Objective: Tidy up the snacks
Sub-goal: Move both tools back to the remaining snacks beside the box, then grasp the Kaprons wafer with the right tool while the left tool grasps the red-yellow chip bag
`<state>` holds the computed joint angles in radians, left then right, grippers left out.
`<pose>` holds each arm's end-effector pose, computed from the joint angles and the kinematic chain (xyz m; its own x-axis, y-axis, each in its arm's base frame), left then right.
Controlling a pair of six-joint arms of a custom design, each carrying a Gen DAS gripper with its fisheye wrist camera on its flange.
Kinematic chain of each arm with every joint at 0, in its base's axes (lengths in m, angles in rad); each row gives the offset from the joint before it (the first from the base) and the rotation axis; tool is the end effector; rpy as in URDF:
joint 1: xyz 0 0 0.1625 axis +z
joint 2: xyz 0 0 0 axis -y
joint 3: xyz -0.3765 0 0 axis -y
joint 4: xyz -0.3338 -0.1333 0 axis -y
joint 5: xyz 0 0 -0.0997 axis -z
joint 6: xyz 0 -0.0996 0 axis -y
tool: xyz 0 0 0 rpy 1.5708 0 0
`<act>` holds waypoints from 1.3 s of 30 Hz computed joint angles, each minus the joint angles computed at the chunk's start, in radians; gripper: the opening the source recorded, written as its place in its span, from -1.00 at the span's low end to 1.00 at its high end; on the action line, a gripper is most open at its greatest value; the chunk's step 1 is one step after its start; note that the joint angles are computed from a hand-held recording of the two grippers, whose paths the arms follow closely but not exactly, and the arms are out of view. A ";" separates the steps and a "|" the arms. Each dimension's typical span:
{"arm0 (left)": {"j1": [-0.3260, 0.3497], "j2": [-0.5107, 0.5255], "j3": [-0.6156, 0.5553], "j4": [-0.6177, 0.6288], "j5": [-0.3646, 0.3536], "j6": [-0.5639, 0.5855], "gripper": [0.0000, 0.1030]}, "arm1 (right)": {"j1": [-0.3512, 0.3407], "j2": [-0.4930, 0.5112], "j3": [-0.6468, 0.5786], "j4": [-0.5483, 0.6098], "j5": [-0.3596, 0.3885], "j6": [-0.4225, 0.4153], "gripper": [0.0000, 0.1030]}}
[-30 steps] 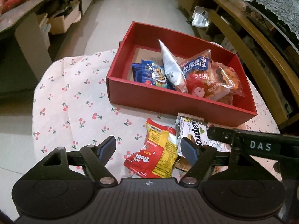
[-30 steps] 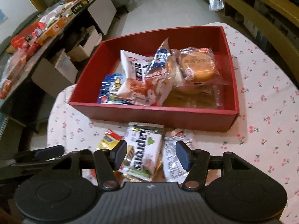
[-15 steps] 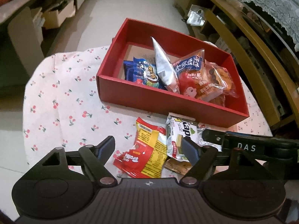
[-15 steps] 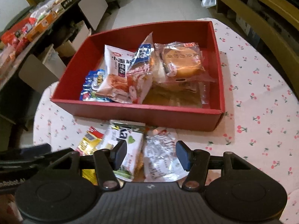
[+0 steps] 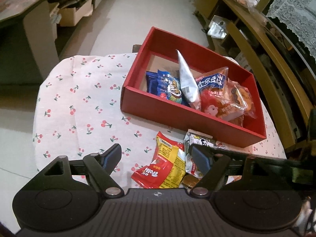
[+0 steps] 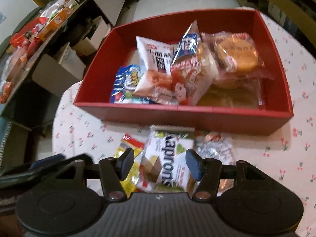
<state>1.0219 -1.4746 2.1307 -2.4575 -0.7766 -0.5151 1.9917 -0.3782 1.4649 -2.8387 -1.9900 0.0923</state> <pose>-0.0415 -0.4595 0.2885 -0.8446 -0.2119 -0.4917 0.1056 0.8344 -0.5410 0.3379 -0.5277 -0.0654 -0.8970 -0.2222 0.3821 -0.3206 0.9222 -0.2164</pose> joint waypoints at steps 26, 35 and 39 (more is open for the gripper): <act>0.009 0.070 -0.019 0.068 -0.004 0.039 0.65 | -0.027 -0.114 0.142 0.033 0.009 -0.112 -0.26; 0.011 0.036 -0.015 0.050 -0.008 0.028 0.66 | -0.014 -0.055 0.080 0.072 0.010 -0.074 0.33; 0.009 0.032 -0.014 0.053 -0.013 0.038 0.66 | -0.003 -0.017 0.074 0.003 -0.037 -0.100 0.28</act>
<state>1.0309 -1.4424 2.1171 -2.4048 -0.7896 -0.4772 1.9887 -0.3953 1.5393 -2.8359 -2.0267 -0.0079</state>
